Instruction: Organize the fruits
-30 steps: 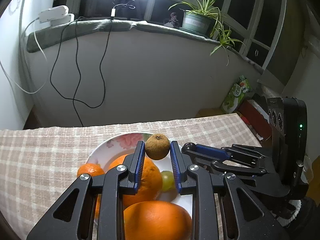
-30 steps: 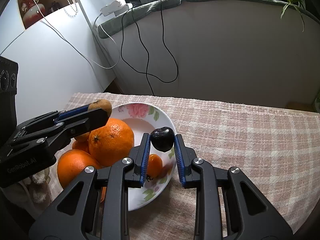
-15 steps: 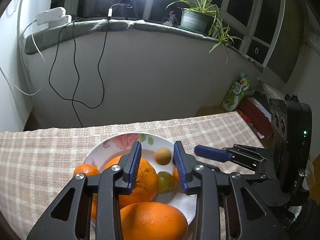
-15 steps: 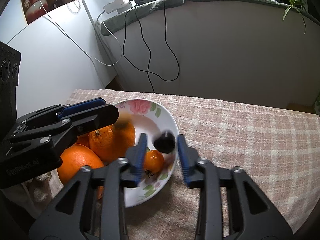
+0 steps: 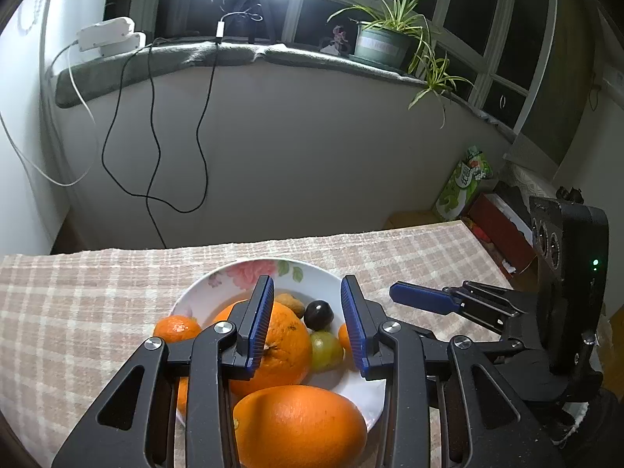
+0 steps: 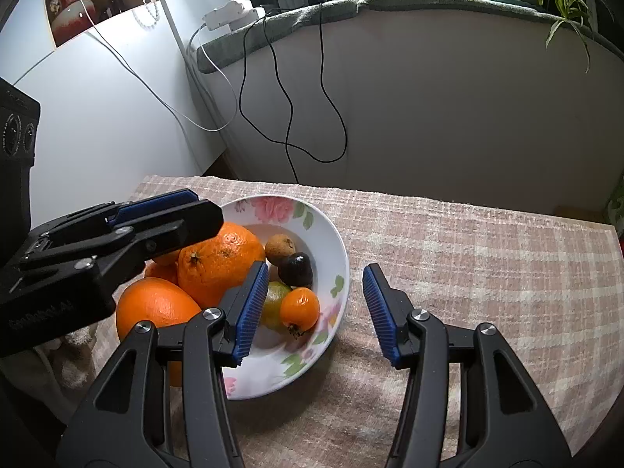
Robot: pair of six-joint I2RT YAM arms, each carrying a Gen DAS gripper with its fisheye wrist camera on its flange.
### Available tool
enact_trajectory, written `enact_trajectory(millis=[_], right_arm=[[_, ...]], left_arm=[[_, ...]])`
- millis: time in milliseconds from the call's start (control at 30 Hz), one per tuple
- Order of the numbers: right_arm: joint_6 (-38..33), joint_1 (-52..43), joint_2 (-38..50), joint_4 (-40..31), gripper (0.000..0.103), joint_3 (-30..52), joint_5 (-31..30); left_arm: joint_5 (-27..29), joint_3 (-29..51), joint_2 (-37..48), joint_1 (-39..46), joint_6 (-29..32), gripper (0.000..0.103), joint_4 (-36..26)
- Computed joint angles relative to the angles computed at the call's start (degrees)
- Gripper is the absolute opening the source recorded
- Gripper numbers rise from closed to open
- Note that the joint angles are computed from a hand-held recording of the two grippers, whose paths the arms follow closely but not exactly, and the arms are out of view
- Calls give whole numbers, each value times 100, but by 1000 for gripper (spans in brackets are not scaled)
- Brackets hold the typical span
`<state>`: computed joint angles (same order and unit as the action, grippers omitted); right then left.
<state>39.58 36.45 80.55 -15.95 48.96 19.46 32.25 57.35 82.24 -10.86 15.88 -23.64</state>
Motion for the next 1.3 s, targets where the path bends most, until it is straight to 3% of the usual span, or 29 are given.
enact_trajectory(millis=[200,300,467,600,1033,1300], right_arm=[[70,72,-2,-81,54,51,76],[104,141,-49,-114,68,47,191],[156,239,-95,-260,69,116,288],[286,403,-160,-395,80,153,488],[774,1065,-341,-1001,81,356,1141],[1239,1735,-449,-1638,82,561,1830]], left_arm=[[15,-55,-144,60,23,43,-8],[30,-101,-242,96,17,51,-15],[98,-205,-447,205,26,55,-30],[102,-317,-670,303,43,64,-47],[338,-728,-1609,862,309,79,-452],[481,-948,-2142,1333,574,79,-878]])
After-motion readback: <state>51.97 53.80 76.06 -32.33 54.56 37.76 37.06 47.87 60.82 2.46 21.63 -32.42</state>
